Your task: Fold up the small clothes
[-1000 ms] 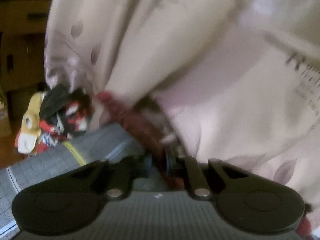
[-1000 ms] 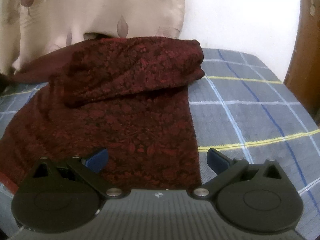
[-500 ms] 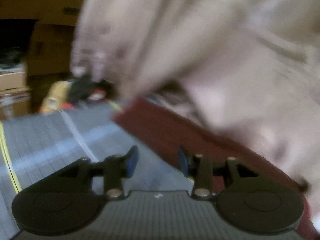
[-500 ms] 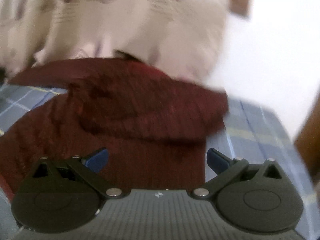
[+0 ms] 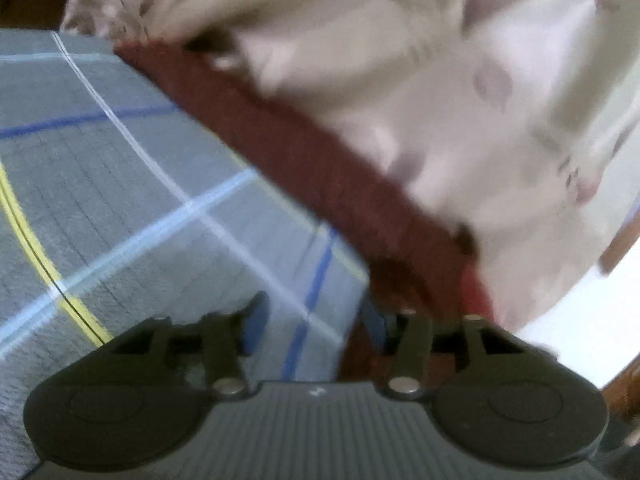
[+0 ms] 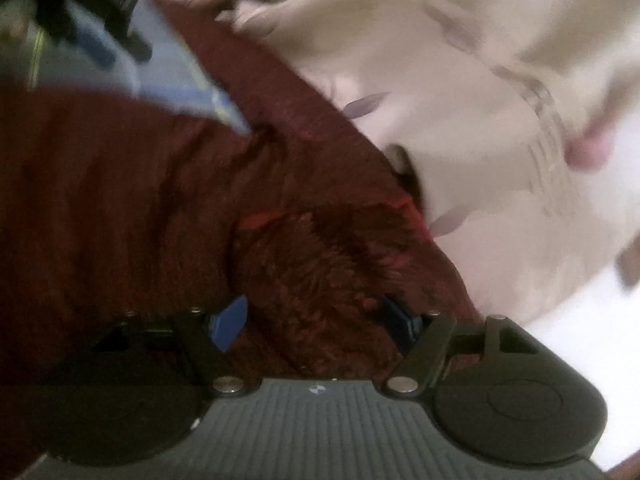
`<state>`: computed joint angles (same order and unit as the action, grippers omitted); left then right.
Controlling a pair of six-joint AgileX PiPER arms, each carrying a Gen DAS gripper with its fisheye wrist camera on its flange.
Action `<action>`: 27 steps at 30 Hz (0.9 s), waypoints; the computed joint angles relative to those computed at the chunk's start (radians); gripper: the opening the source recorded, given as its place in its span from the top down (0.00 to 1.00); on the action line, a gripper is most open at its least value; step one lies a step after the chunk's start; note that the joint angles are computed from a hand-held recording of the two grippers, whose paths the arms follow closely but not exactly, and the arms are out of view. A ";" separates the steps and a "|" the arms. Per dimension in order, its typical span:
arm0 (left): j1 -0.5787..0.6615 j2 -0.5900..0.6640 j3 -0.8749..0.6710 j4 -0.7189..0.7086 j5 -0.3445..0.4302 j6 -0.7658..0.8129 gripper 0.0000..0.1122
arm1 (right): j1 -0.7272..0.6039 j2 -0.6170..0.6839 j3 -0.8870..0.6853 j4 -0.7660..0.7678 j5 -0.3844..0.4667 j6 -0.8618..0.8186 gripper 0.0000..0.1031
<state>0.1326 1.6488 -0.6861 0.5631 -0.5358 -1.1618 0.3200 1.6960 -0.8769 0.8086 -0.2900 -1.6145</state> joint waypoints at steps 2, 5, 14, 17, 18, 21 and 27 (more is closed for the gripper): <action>-0.009 -0.011 0.030 -0.114 -0.013 0.060 0.42 | 0.012 0.043 -0.021 0.083 -0.033 -0.153 0.39; -0.021 -0.013 0.031 -0.145 -0.014 0.087 0.42 | 0.026 0.092 -0.032 0.049 -0.109 -0.190 0.47; -0.035 -0.013 0.022 -0.176 0.019 0.120 0.42 | -0.192 -0.048 -0.119 -0.004 0.056 0.107 0.94; -0.037 -0.012 0.018 -0.180 0.026 0.125 0.42 | -0.462 -0.071 -0.283 -0.058 0.343 0.404 0.94; -0.037 -0.011 0.018 -0.181 0.027 0.126 0.42 | -0.548 -0.051 -0.359 -0.086 0.433 0.503 0.94; -0.044 -0.013 0.015 -0.197 0.038 0.139 0.42 | -0.802 0.062 -0.588 0.020 0.652 0.603 0.93; -0.058 -0.017 0.005 -0.227 0.071 0.171 0.42 | -1.187 0.355 -0.952 0.141 0.985 0.890 0.91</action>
<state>0.0747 1.6319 -0.6810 0.3365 -0.4645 -0.9907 -0.8670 2.0512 -1.8289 0.9499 0.6953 -0.7242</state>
